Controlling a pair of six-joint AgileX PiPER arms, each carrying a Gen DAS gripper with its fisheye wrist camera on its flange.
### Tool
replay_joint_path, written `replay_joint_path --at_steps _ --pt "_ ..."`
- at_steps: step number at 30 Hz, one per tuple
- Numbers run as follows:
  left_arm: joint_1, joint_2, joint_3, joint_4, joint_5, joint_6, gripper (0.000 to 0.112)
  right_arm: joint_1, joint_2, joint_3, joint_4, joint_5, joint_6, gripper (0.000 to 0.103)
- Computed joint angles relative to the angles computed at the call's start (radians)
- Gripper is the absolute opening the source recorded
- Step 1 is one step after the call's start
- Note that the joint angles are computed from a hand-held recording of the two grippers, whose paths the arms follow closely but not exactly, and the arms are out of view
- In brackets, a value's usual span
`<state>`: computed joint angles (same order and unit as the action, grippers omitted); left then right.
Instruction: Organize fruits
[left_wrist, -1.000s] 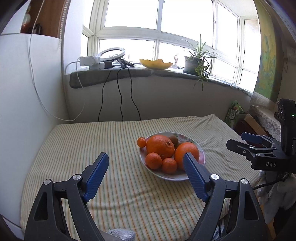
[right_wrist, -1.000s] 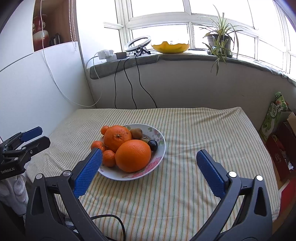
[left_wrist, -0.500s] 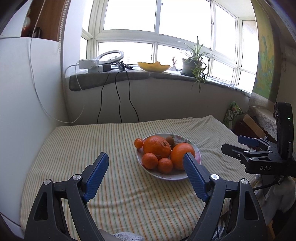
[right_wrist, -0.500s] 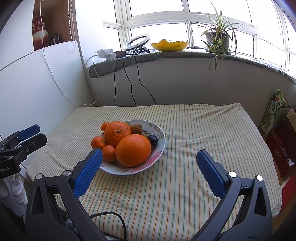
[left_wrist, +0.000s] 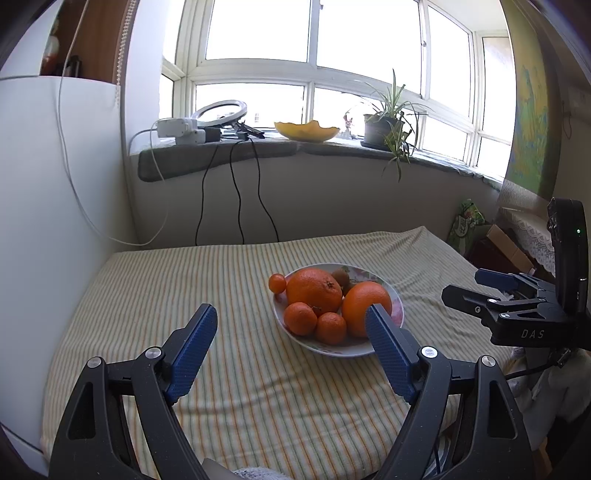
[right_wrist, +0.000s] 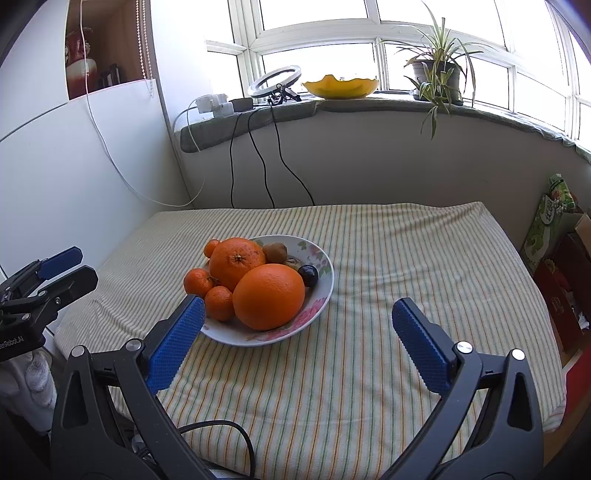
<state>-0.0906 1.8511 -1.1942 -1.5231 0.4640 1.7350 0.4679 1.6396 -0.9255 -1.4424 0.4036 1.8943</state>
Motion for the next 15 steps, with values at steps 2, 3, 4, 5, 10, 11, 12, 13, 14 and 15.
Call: replay_joint_path --at_steps 2,3,4,5,10,11,12,13,14,15 --pt "0.001 0.001 0.0 0.003 0.002 -0.003 0.082 0.0 0.002 -0.001 -0.002 -0.002 0.002 0.103" --pt "0.002 0.001 0.0 0.003 0.003 -0.003 0.082 0.001 0.003 -0.002 -0.002 -0.001 0.002 0.103" --pt "0.003 0.001 0.0 -0.002 0.003 0.001 0.082 0.003 0.003 -0.002 0.0 0.001 0.002 0.103" --pt "0.004 0.001 0.001 -0.004 0.004 0.003 0.082 0.004 0.003 -0.002 0.001 0.003 0.001 0.103" --pt "0.007 0.003 0.003 -0.007 0.007 0.008 0.082 0.003 0.004 -0.002 -0.002 0.001 0.006 0.103" --pt "0.005 0.002 0.003 -0.008 0.004 0.01 0.082 0.002 0.004 -0.002 0.0 0.0 0.004 0.103" --pt "0.004 0.003 0.004 -0.009 0.002 0.012 0.082 0.001 0.005 -0.003 0.001 -0.001 0.002 0.103" --pt "0.003 0.003 0.005 -0.012 0.002 0.016 0.083 0.001 0.007 -0.004 0.002 -0.002 0.002 0.103" --pt "0.003 0.003 0.006 -0.013 0.001 0.015 0.083 -0.001 0.007 -0.004 0.001 -0.004 0.002 0.103" --pt "0.003 0.004 0.005 -0.011 0.001 0.013 0.083 -0.002 0.006 -0.004 0.001 -0.005 0.002 0.103"
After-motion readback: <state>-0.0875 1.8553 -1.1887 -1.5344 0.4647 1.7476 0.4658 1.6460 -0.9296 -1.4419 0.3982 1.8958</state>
